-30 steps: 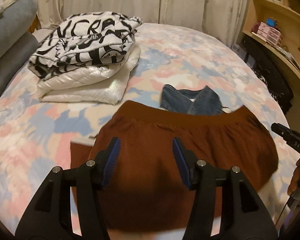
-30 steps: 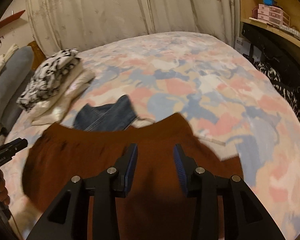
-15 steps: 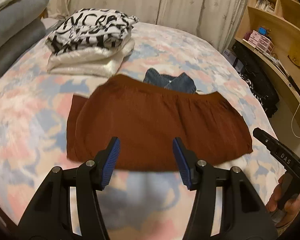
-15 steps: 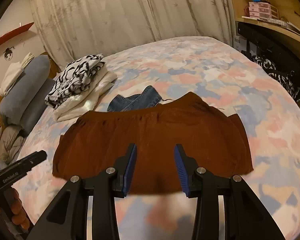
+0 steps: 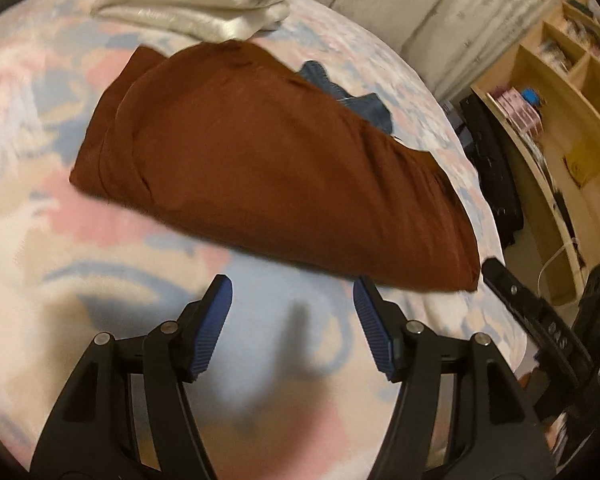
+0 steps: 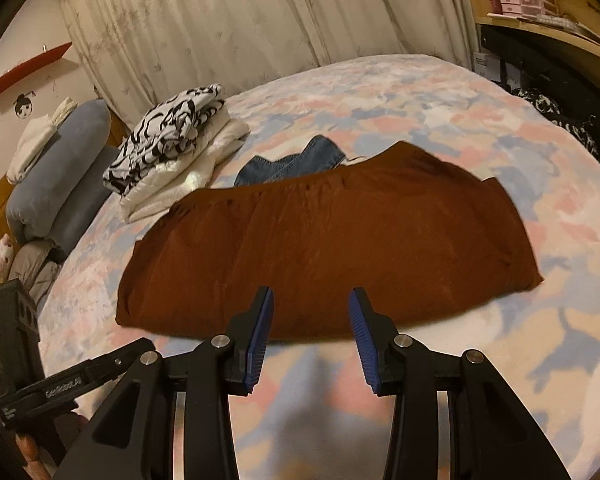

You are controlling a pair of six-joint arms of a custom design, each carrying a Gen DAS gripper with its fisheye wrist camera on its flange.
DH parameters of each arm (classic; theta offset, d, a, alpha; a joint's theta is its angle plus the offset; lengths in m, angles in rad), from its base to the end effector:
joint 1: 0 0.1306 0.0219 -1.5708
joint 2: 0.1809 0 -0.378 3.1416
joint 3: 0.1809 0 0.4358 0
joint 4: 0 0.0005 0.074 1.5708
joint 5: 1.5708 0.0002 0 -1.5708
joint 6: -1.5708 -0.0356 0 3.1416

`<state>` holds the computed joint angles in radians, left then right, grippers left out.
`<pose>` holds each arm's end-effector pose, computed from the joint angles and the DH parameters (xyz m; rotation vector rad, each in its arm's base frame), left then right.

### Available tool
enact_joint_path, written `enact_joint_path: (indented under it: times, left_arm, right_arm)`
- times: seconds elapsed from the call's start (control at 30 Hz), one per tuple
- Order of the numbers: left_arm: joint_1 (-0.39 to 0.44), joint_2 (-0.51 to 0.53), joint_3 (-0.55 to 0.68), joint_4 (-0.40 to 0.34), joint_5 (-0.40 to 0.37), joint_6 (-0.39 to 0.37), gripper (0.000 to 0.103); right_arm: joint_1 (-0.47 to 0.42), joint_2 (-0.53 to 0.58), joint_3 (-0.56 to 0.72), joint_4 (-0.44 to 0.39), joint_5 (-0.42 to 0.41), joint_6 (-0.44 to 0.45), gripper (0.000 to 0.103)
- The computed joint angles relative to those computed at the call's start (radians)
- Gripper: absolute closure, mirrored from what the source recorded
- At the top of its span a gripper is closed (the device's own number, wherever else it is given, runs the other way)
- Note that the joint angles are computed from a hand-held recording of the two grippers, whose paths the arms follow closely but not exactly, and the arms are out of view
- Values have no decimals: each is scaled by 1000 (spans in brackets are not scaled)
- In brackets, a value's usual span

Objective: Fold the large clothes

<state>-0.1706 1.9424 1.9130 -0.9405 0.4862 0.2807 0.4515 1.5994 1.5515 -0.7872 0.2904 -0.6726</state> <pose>0.7021 -0.1383 0.3524 0.0554 2.5596 -0.7940 0.5519 0.2558 0.3992 0.3935 2.3363 0.1931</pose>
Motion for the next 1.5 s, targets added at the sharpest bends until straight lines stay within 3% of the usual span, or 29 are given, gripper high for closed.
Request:
enact_joint_path:
  times: [0.3, 0.47, 0.57, 0.63, 0.7, 0.73, 0.87, 0.9, 1.0, 1.23, 1.5]
  left_arm:
    - [38, 150, 113, 87, 87, 201, 43]
    - [44, 267, 277, 63, 109, 258, 42]
    - [42, 308, 328, 93, 85, 290, 43]
    - [40, 336, 379, 93, 48, 306, 55]
    - [39, 342, 388, 117, 7, 333, 75]
    - [39, 336, 380, 140, -7, 343, 79]
    - [5, 283, 344, 175, -161, 229, 91]
    - [-14, 261, 329, 194, -229, 174, 92]
    - [-47, 214, 295, 227, -330, 77, 93]
    - [-97, 169, 282, 215, -464, -55, 93]
    - [-166, 179, 368, 168, -568, -167, 94]
  right_arm:
    - [-52, 174, 152, 19, -47, 92, 63]
    - [-85, 320, 321, 12, -62, 162, 64]
    - [-99, 437, 470, -28, -62, 213, 67]
    - [-106, 508, 563, -76, -79, 231, 72]
    - [-110, 578, 647, -130, -102, 238, 72]
    - [-112, 612, 685, -160, -115, 245, 72]
    - [-130, 623, 663, -106, -177, 230, 72]
    - [-134, 625, 660, -96, -189, 227, 72]
    - [-141, 626, 647, -70, -203, 228, 72]
    - [-152, 612, 615, -29, -244, 216, 72]
    - [-162, 577, 558, 13, -298, 191, 72]
